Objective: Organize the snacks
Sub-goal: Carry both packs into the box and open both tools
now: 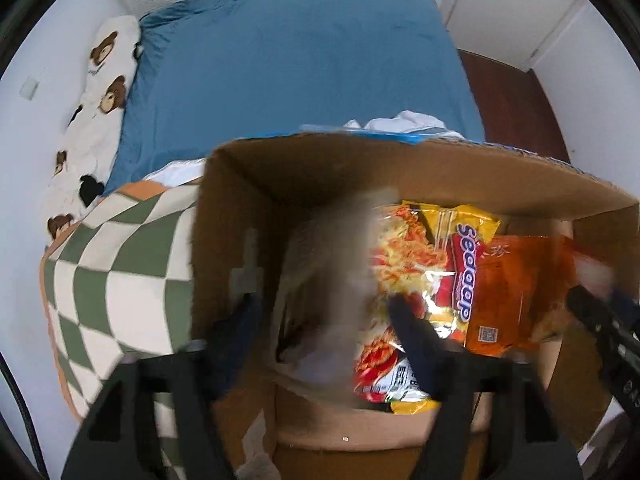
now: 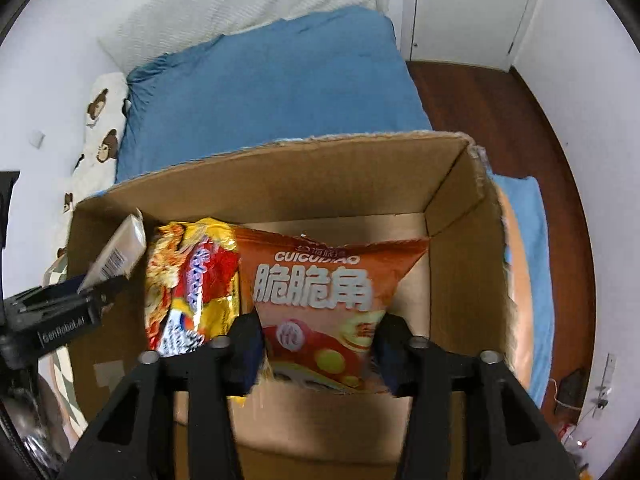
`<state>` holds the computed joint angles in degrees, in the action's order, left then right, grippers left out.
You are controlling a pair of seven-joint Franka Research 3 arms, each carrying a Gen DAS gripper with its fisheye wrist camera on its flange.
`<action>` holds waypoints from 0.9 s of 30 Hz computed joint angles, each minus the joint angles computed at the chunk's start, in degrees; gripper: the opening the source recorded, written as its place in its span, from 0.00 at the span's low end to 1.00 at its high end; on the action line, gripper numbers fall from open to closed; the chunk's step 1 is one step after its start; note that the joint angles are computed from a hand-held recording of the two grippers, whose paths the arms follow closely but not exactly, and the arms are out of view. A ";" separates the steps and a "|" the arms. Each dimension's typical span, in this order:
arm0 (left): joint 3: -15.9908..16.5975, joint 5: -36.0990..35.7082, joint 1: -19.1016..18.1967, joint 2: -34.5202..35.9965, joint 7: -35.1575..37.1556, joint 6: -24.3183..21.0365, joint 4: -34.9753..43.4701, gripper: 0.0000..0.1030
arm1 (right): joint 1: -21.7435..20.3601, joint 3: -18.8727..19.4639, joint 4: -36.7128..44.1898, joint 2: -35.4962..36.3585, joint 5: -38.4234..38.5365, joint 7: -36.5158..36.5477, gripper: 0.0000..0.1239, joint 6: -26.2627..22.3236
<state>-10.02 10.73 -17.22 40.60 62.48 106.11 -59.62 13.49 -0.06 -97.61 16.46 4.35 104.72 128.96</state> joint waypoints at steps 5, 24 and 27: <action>-0.73 -1.91 1.10 -0.89 0.08 2.90 -2.67 0.87 | 0.32 -0.05 0.97 1.49 -0.66 -0.31 0.73 -0.12; -1.72 0.95 2.33 -23.34 -6.63 24.57 -34.71 0.87 | 1.59 1.22 -15.77 -12.18 -5.16 3.89 0.73 8.95; -2.01 1.80 2.50 -27.22 -8.15 27.56 -39.70 0.87 | 1.44 2.08 -19.81 -16.00 -5.57 4.85 0.73 10.90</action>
